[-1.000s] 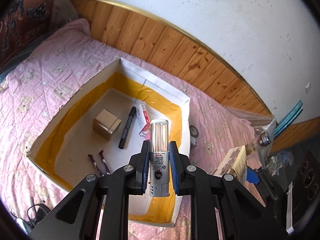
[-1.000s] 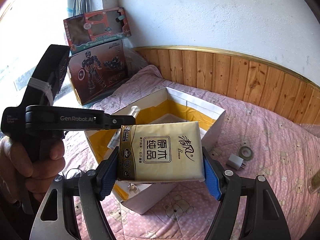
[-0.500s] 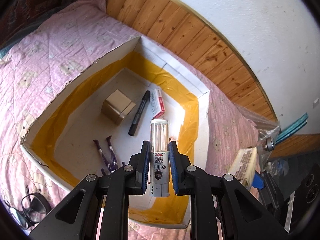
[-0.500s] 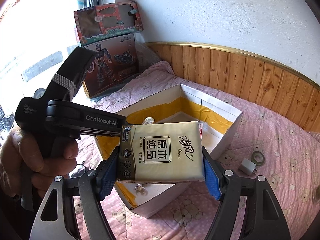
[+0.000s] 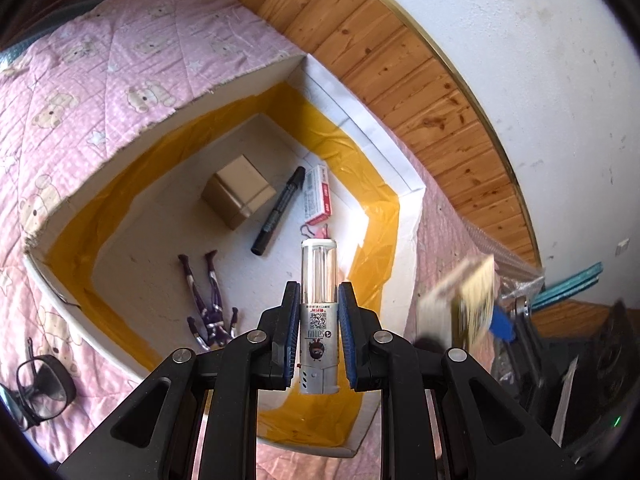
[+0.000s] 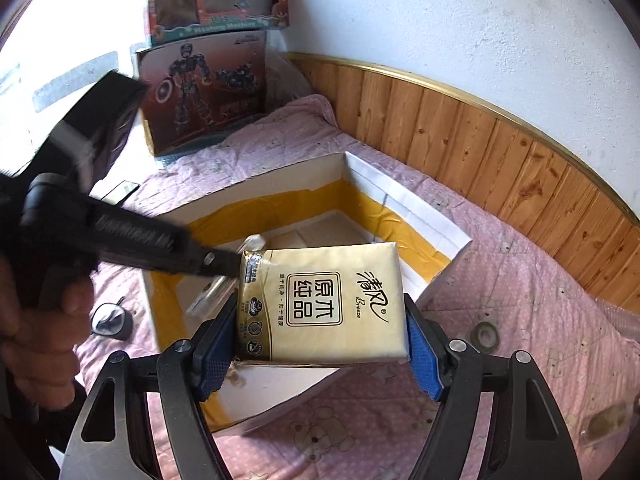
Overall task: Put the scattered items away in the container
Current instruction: 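Lift the tube and tissue pack and carry them over the white box, then lower the tissue pack and tube into the box and open both tools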
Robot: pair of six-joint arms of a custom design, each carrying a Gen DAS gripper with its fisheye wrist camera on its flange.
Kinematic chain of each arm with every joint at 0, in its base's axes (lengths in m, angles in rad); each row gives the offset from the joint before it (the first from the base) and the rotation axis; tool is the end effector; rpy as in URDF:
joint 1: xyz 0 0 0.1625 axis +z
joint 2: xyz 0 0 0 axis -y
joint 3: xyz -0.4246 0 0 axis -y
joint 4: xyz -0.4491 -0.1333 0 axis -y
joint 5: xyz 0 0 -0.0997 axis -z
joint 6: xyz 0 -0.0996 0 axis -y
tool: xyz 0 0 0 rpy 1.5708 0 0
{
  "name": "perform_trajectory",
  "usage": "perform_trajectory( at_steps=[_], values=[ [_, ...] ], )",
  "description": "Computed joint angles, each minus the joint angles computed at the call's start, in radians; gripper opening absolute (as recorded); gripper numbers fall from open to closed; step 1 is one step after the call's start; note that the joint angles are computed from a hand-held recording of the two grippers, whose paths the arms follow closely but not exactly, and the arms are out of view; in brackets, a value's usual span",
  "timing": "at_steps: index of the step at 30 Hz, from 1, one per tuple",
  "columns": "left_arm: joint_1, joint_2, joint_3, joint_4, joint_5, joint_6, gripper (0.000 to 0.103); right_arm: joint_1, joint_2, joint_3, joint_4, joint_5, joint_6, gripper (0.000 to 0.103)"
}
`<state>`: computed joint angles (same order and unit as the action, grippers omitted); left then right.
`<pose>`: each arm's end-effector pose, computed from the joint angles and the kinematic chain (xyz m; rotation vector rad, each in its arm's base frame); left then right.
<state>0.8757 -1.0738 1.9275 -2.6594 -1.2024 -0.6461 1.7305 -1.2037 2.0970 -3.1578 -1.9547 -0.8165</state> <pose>-0.2647 -0.5816 0.1301 0.0074 2.9367 -0.6114 0.1854 -0.5471 0.2016 1.0085 -2.2707 0.6927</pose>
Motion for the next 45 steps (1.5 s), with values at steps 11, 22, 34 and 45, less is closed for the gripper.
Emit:
perform_trajectory(
  at_steps=[11, 22, 34, 45],
  values=[
    [-0.066, 0.053, -0.025, 0.077, 0.102, 0.070, 0.019, -0.017, 0.051, -0.189, 0.249, 0.022, 0.256, 0.075],
    [-0.097, 0.100, -0.042, 0.108, 0.194, 0.129, 0.019, -0.025, 0.141, -0.350, 0.439, 0.075, 0.456, 0.075],
    [-0.079, 0.102, -0.048, 0.113, 0.161, 0.140, 0.019, -0.002, 0.260, -0.495, 0.585, 0.061, 0.489, 0.075],
    [-0.029, 0.096, -0.058, 0.144, 0.030, 0.077, 0.019, 0.020, 0.357, -0.586, 0.631, -0.014, 0.410, 0.075]
  ],
)
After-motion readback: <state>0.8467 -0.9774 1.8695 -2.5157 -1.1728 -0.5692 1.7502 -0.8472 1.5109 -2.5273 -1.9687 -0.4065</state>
